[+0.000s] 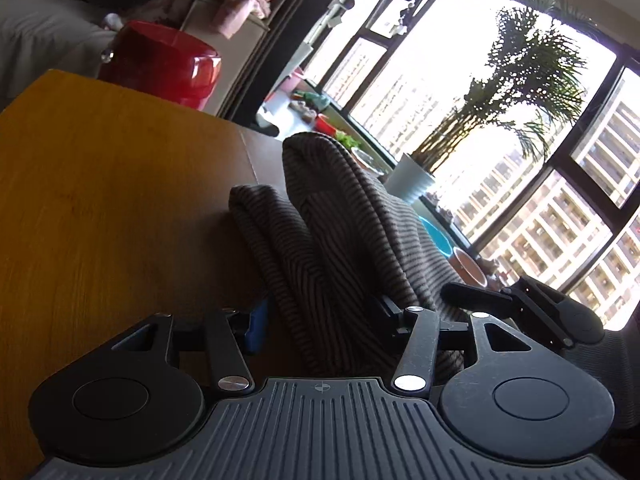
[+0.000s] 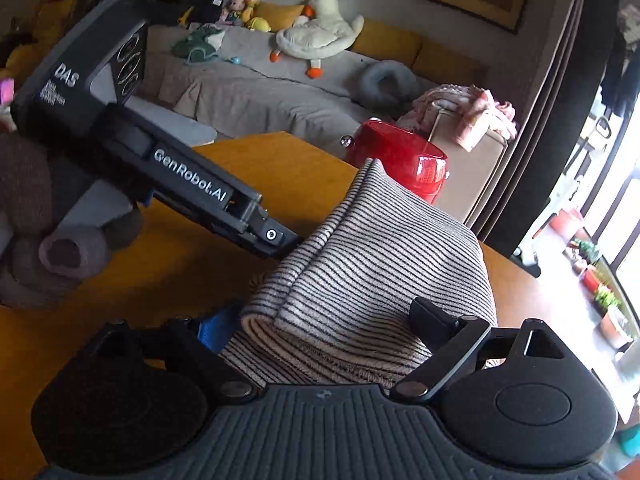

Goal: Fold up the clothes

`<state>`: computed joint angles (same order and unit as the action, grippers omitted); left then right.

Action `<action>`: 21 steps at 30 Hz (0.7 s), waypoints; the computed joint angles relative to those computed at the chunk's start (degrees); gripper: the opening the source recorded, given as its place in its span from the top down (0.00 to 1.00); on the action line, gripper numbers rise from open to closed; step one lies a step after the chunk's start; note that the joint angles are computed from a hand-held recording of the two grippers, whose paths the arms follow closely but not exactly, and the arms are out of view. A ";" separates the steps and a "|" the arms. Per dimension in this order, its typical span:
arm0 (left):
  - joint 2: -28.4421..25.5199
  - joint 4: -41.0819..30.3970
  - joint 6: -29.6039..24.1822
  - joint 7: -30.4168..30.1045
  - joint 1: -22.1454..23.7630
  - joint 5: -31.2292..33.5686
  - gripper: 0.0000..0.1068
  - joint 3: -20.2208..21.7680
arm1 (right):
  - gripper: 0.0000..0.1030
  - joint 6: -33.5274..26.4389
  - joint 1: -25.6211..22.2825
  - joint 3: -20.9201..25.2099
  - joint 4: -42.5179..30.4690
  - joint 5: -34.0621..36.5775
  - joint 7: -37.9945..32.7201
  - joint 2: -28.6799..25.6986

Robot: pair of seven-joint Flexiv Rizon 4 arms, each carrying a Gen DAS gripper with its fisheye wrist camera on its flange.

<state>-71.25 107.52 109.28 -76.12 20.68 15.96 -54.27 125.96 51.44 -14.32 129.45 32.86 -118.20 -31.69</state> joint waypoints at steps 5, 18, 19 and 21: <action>-2.83 -0.09 -1.97 1.75 1.61 0.30 0.48 -2.31 | 0.17 0.47 3.94 -3.29 -1.09 3.76 -2.29 -1.70; -4.21 0.31 -1.60 2.55 2.48 -0.87 0.46 -3.94 | 0.47 -2.23 -2.32 1.42 2.17 -0.45 2.91 5.22; -4.20 0.36 -1.49 2.47 2.52 -0.88 0.46 -3.91 | 0.45 -2.41 -2.07 1.15 2.33 -0.66 2.57 5.28; -4.00 0.38 -1.43 2.25 2.46 -0.95 0.46 -3.69 | 0.44 -2.54 -2.15 1.24 2.72 -1.23 2.43 5.57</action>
<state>-75.25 107.90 107.85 -73.87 23.13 15.00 -57.96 123.42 49.30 -13.08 132.16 31.63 -115.77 -26.11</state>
